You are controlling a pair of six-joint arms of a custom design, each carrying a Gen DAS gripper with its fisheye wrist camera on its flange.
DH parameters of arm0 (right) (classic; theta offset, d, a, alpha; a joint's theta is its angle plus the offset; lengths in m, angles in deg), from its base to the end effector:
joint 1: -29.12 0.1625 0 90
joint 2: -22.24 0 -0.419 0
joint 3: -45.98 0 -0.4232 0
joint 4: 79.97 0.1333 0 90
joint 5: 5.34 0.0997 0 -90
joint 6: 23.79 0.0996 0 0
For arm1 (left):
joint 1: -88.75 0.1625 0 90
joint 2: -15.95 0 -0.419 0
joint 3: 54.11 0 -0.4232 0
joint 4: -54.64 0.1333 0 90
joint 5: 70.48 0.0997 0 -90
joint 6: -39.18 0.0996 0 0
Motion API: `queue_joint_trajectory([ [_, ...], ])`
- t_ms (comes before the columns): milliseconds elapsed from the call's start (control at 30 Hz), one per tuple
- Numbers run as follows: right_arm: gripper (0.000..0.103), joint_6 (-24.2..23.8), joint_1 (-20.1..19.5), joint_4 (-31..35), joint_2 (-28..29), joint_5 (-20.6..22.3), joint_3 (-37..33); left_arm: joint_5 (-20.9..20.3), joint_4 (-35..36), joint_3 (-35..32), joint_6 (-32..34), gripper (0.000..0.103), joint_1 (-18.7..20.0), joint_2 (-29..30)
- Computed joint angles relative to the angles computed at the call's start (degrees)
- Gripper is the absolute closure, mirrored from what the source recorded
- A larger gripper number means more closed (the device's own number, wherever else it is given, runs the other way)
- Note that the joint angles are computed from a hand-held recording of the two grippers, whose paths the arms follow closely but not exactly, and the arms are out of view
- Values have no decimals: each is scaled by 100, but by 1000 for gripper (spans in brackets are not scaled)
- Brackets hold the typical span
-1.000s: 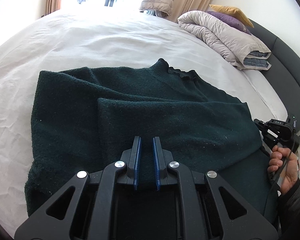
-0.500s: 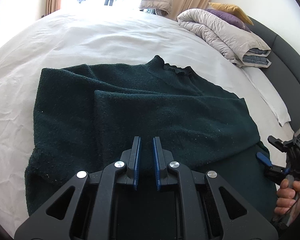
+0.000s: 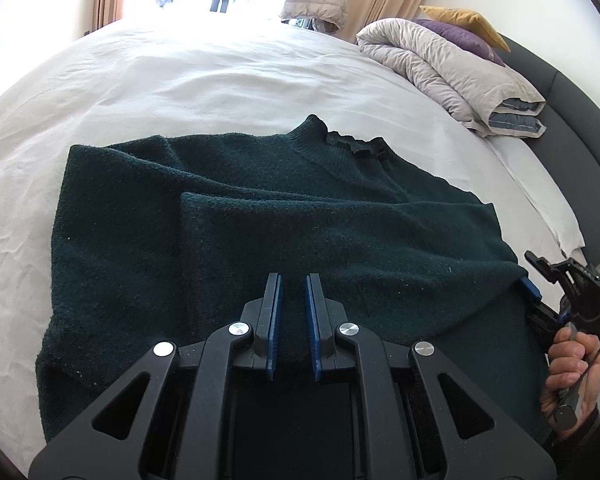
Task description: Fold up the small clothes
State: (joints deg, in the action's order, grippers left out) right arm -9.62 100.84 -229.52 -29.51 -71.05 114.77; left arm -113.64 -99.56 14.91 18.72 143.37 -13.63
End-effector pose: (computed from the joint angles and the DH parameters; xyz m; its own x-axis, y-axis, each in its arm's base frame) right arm -0.0851 -0.8132 0.3680 -0.8671 0.1926 -0.4594 0.4574 0.6733 -0.5809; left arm -0.3012 -0.7799 0.0804 -0.8720 -0.1211 -0.4742 0.2358 0.7450 -0.6239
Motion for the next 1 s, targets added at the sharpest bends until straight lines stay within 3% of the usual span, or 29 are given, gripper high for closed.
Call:
queue_joint_trajectory([
  [33, 91, -17, -20, -72, -10, 13, 47, 2, -21, -14, 15, 91, 2, 16],
  [100, 96, 67, -84, -259, -32, 143, 151, -23, -39, -58, 51, 91, 15, 43],
  [300, 94, 204, -108, -502, -169, 194, 407, -160, -146, -56, 108, 91, 39, 49],
  [367, 73, 241, -108, -602, -326, 342, 641, -230, -204, -9, 101, 91, 57, 15],
  [433, 41, 409, -94, -1021, -453, 430, 897, -299, -213, 24, 58, 91, 75, -21],
  [533, 19, 378, 15, -903, -379, 435, 734, -221, -91, 15, 56, 91, 63, -42],
  [633, 19, 273, 144, -238, -173, 254, 318, -112, -66, 49, 9, 91, 46, -68],
  [700, 25, 237, 237, -22, -139, -133, 222, -51, -84, 99, 5, 91, 38, -95],
  [833, 39, 623, 326, -373, -449, -998, 647, 64, -124, 173, 167, 91, 23, -106],
  [900, 39, 415, 415, -649, -699, -1528, 967, 11, -239, 249, 124, 91, 36, -143],
  [1000, 39, -34, 491, -868, -771, -1548, 1015, 26, -299, 268, 107, 91, 35, -128],
])
